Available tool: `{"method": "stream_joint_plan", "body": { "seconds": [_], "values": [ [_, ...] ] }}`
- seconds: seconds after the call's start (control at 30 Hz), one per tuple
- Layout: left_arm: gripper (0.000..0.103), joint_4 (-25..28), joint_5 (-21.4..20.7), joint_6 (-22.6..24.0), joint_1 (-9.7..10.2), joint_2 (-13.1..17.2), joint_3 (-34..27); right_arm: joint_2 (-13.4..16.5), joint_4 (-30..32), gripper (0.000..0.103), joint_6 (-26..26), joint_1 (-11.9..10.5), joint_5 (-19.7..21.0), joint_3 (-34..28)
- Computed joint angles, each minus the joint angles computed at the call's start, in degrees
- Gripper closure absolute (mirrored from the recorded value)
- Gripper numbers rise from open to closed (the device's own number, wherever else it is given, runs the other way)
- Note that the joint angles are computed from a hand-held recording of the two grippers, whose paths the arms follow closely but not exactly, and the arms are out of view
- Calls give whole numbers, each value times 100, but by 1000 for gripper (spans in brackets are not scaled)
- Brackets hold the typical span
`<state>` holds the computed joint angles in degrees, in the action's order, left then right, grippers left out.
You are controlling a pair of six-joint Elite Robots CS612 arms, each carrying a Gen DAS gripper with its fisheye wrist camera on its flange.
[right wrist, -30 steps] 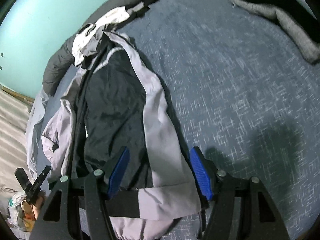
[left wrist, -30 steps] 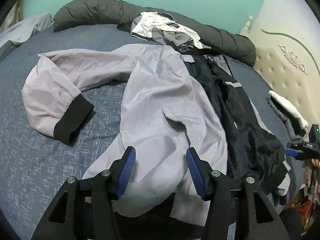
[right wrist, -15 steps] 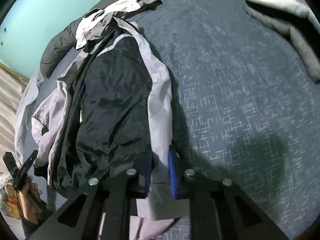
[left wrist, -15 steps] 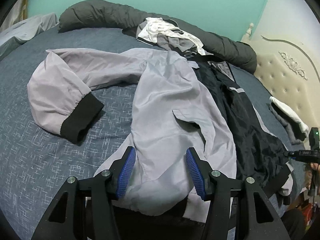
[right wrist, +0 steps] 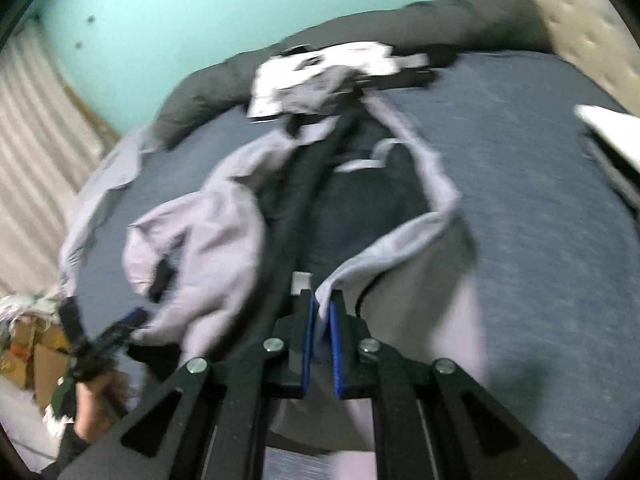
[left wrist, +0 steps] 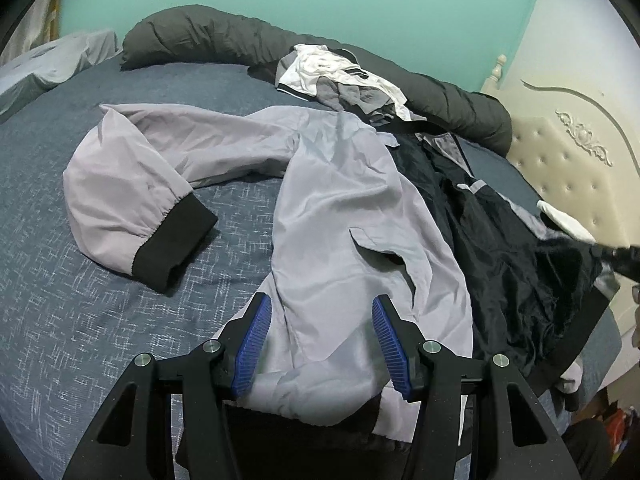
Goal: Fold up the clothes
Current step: 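Grasp the jacket hem with the right gripper and lift it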
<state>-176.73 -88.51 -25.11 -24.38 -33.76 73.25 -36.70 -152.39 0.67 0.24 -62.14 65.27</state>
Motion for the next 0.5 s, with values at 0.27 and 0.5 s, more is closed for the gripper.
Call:
{"method": "stream_joint_plan", "body": {
  "seconds": [0.27, 0.5],
  "values": [
    [46, -123, 12, -51, 58, -32, 108, 507, 910, 99, -712, 512, 651, -864],
    [46, -202, -48, -124, 117, -49, 169, 594, 959, 99, -762, 671, 305, -831]
  ]
}}
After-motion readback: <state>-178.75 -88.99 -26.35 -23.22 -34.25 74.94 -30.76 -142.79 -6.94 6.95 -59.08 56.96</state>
